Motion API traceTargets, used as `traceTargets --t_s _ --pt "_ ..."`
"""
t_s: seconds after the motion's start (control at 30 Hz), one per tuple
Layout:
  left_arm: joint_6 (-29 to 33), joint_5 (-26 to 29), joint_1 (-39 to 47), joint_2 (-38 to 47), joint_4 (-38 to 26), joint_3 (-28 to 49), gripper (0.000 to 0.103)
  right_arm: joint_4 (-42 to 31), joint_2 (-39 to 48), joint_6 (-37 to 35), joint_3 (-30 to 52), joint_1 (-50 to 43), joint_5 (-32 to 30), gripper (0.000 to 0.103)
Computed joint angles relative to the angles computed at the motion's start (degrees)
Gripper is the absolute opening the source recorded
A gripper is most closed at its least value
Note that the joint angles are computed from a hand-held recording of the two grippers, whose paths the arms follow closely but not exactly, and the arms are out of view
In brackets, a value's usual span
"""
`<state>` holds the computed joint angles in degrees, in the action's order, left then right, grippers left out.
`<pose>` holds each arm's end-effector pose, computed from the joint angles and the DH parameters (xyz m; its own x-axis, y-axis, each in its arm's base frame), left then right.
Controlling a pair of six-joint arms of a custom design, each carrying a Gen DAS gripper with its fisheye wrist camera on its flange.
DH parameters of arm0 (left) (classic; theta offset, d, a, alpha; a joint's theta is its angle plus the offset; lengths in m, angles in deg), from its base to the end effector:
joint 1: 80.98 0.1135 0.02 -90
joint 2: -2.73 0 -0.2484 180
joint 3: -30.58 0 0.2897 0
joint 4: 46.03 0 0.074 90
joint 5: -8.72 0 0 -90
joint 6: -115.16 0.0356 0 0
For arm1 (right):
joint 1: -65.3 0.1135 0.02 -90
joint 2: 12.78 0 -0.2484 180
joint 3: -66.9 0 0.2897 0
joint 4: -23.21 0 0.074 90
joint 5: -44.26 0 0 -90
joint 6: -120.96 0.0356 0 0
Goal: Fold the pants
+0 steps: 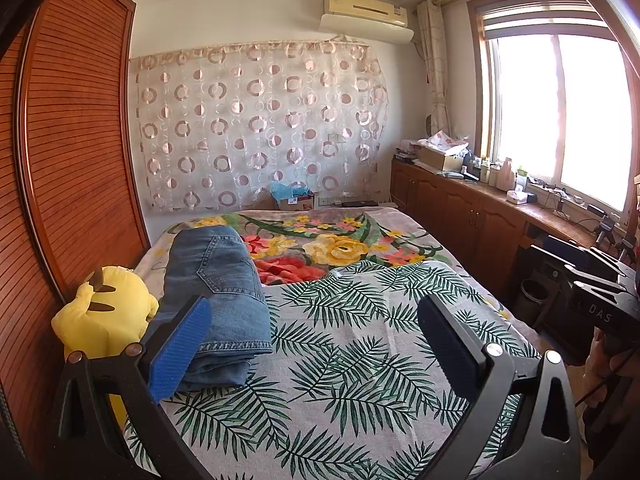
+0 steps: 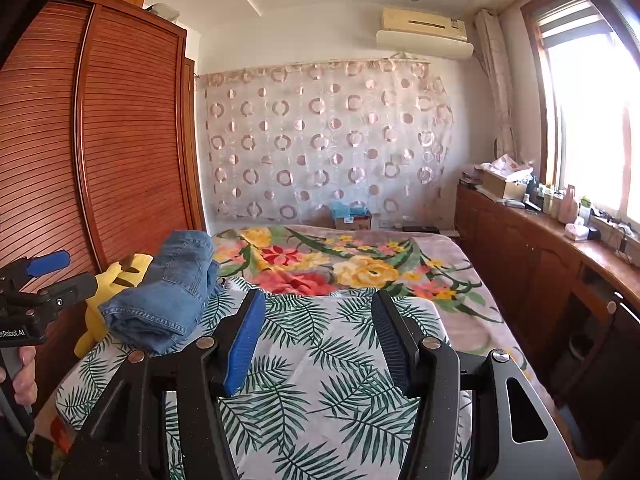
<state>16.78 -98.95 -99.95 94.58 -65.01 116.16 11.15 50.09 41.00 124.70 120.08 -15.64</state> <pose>0.3946 -0.1242 0.2841 -0.4064 -0.0071 -0.9137 -0.0092 1.0000 -0.0037 0.1850 0.2311 0.2781 -0.2423 -0.0817 -0.9668 -0.3942 0.9188 0.0211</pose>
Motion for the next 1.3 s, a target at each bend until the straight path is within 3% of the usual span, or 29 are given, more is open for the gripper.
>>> traceTargets --t_s 1.3 --pt "-0.15 -0.24 -0.28 -0.23 0.34 -0.49 0.103 0.35 0.83 0.81 0.43 0.85 1.16 0.057"
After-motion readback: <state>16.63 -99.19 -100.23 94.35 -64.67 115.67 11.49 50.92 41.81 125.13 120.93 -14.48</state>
